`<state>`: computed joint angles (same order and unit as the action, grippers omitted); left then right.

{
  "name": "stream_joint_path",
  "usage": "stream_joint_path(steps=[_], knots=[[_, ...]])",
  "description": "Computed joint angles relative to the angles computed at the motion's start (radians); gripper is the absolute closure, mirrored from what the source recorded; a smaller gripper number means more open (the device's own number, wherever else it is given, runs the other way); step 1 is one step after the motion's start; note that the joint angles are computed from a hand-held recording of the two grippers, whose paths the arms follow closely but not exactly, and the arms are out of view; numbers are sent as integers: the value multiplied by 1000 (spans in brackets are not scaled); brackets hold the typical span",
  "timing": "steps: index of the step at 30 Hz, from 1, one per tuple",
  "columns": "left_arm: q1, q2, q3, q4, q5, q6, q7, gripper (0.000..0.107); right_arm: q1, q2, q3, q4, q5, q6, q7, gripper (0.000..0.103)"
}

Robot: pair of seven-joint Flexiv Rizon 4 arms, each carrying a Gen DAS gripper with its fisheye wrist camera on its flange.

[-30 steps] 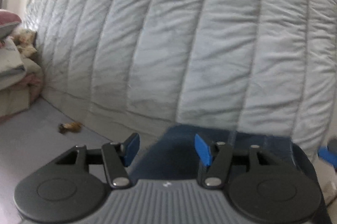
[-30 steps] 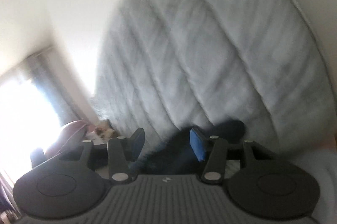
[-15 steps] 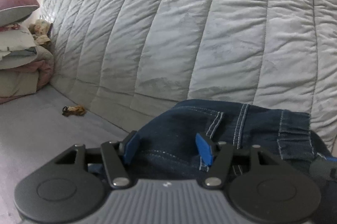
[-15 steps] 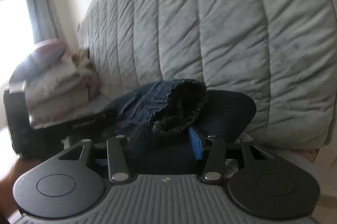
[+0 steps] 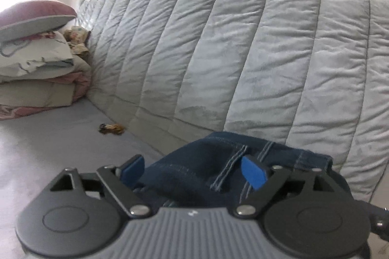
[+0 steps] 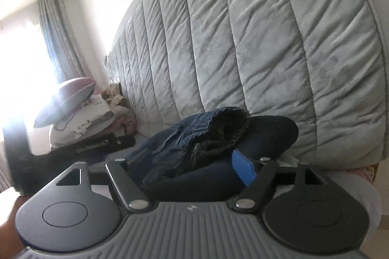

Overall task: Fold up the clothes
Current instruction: 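Lower the jeans onto the folded clothes stack with both grippers, then open both grippers and pull them back from the stack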

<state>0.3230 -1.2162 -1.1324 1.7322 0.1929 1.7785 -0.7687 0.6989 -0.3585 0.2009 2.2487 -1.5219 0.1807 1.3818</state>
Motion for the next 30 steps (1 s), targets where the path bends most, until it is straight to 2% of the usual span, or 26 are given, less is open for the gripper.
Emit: stream_joint_path(steps=[4,7,9,12,15,17,24,27,30], knots=[[38,114,62,88,-6,45,-69,4,18,-16,8,-45,65,-3,-115,19],[54,215,124,140,-14,27,-120,4,28,-11,10,-47,89,3,-81,13],[51,277,170,168,-23,18,-139,4,24,0,11,-37,88,25,-35,0],[40,342,232,211,-28,41,-166,4,9,11,15,-38,117,75,-15,0],[41,374,274,258,-7,103,-211,4,27,2,14,-49,133,55,-10,0],[26,421,321,287,-16,114,-265,4,42,-8,18,-65,166,34,-53,0],[-124,590,609,400,-24,242,-405,4,112,-39,32,-132,294,-64,-176,0],[-140,626,674,436,0,275,-449,4,128,-53,35,-159,333,-58,-218,0],[-119,660,698,464,43,289,-498,4,146,-79,28,-193,347,-44,-261,0]])
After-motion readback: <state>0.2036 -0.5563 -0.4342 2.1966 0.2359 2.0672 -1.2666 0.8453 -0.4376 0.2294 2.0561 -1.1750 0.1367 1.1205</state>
